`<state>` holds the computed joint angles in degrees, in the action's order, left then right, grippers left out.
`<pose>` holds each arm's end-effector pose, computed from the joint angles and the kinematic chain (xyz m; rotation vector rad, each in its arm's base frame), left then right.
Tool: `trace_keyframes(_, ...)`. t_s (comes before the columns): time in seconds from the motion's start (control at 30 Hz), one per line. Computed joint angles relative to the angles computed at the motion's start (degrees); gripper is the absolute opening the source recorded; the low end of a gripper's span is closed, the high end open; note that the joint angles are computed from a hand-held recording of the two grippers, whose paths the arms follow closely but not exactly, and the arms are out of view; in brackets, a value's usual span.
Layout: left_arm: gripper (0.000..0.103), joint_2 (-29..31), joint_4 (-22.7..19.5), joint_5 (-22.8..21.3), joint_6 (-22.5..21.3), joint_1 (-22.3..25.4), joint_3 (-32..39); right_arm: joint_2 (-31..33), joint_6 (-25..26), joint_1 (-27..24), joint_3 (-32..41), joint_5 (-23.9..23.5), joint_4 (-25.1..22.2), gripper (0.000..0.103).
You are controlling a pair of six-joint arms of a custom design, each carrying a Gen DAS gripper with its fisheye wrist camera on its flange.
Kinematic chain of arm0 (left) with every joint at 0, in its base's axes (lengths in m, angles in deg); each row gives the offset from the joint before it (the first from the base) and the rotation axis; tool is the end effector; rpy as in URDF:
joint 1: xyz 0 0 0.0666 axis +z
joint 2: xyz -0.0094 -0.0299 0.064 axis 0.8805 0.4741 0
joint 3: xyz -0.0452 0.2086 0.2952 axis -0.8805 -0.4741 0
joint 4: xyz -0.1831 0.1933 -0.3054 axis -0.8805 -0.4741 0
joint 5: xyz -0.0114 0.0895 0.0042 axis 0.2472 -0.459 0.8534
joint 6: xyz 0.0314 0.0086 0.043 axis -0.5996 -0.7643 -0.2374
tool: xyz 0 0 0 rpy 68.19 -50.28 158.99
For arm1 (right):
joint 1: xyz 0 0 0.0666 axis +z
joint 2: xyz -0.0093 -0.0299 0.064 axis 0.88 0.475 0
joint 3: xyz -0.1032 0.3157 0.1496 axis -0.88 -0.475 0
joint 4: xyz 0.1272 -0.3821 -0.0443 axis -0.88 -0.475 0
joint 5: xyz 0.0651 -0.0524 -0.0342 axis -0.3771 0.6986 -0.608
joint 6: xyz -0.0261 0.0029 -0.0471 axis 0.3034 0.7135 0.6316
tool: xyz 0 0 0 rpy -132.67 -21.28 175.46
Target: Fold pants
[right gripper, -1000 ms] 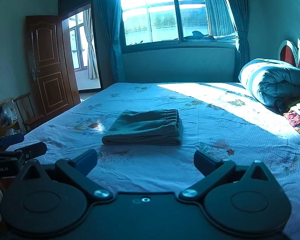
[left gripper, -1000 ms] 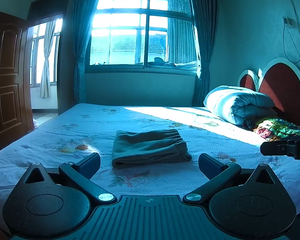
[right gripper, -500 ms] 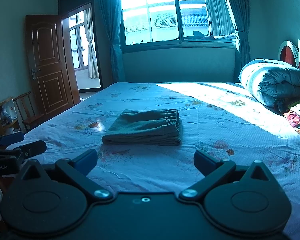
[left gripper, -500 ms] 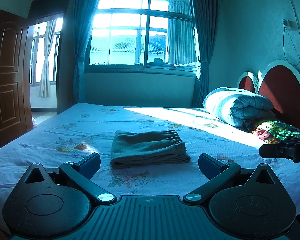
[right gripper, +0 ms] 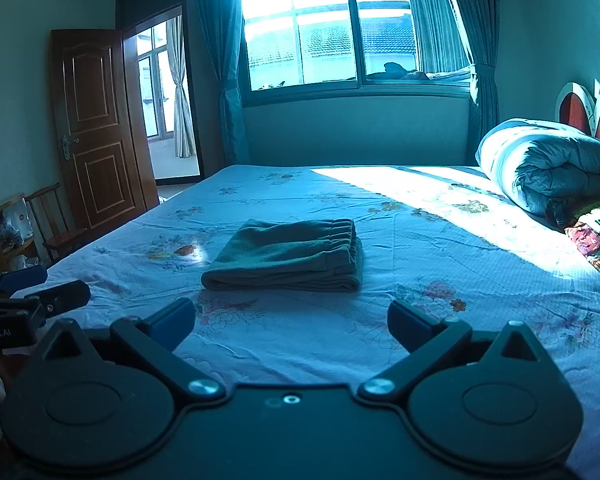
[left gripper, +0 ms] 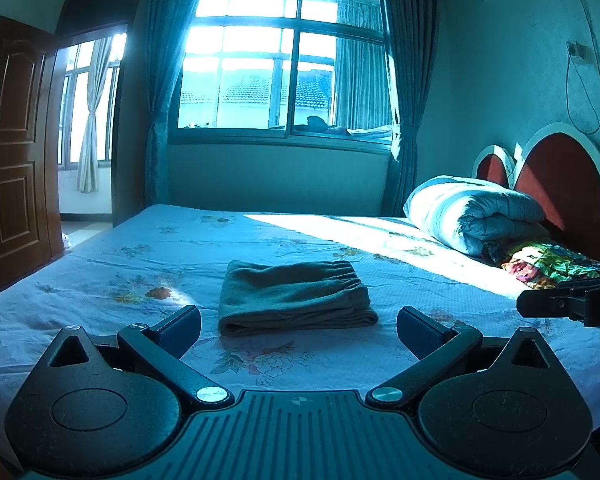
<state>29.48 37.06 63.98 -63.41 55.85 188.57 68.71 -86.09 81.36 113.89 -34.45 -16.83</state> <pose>0.4410 -0.0463 0.6530 0.0625 1.8379 -0.1227 0.4276 0.1509 0.6945 -0.1979 1.9912 0.2455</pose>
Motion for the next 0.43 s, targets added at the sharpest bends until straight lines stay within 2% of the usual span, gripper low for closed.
trace_keyframes(0.13, 0.103, 0.1, -0.1, 0.2, 0.0, 0.1, 0.1, 0.0, 0.0, 0.0, 0.0, 0.1, 0.1, 0.097)
trace_keyframes(0.27, 0.103, -0.5, 2.0, -0.5, -0.8, 0.0, -1.0, -0.2, 0.3, -0.3, -0.3, -0.2, 0.4, 0.097)
trace_keyframes(0.43, 0.103, -0.1, 1.1, 0.3, -0.9, 0.0, -0.3, -0.3, 0.3, -0.4, -0.4, -0.4, 0.5, 0.097)
